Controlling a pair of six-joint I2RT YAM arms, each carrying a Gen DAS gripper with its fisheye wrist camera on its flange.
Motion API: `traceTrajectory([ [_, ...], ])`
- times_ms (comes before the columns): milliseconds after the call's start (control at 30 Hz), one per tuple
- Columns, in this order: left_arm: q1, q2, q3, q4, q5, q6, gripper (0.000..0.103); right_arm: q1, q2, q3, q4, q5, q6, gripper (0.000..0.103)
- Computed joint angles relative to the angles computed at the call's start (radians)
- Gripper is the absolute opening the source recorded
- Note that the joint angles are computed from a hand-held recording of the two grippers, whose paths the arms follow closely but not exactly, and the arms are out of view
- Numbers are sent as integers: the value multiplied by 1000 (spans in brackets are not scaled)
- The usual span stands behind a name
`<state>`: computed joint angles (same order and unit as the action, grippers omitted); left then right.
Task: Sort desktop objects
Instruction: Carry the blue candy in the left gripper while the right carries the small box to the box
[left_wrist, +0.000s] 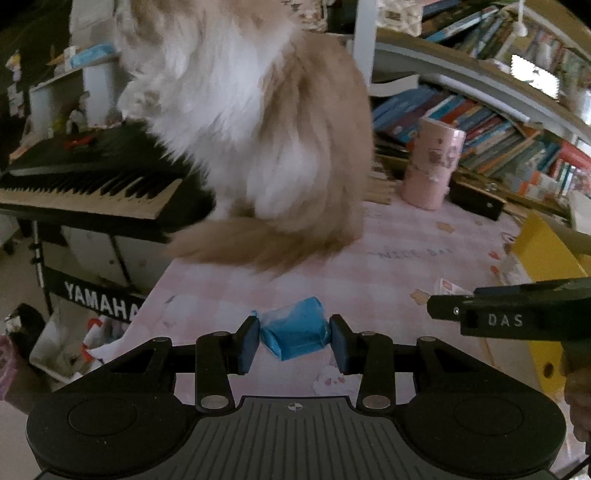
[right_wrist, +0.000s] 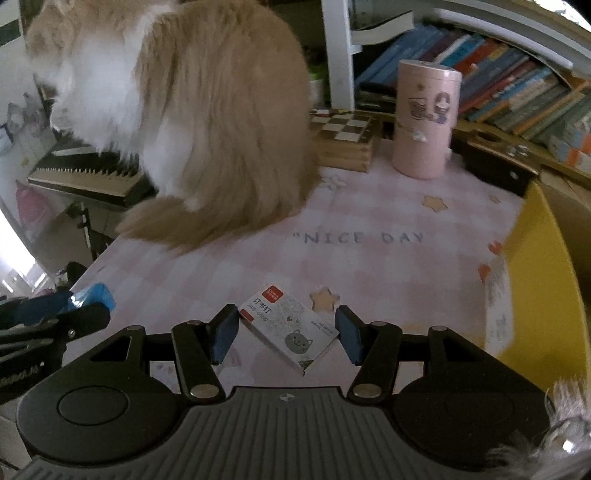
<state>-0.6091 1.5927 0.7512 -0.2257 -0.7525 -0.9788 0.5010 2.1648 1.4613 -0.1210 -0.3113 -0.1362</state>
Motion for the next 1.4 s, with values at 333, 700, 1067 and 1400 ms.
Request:
traceTrajectory([
  [333,-111,-125,-88,16,0,57,39,13,-279,-376,134,73,95,55],
  [700,-309,-255,-161,-124,-56,-61,39,90,-547,-709,226,195,213,55],
  [1067,-492,-288,-186,-213,-68,-136,39,190,-806,-970,235,335,382,55],
  [1400,-527,-221,-162,-50,-16,16,39,174,-1021,-1085,105,424,458,55],
])
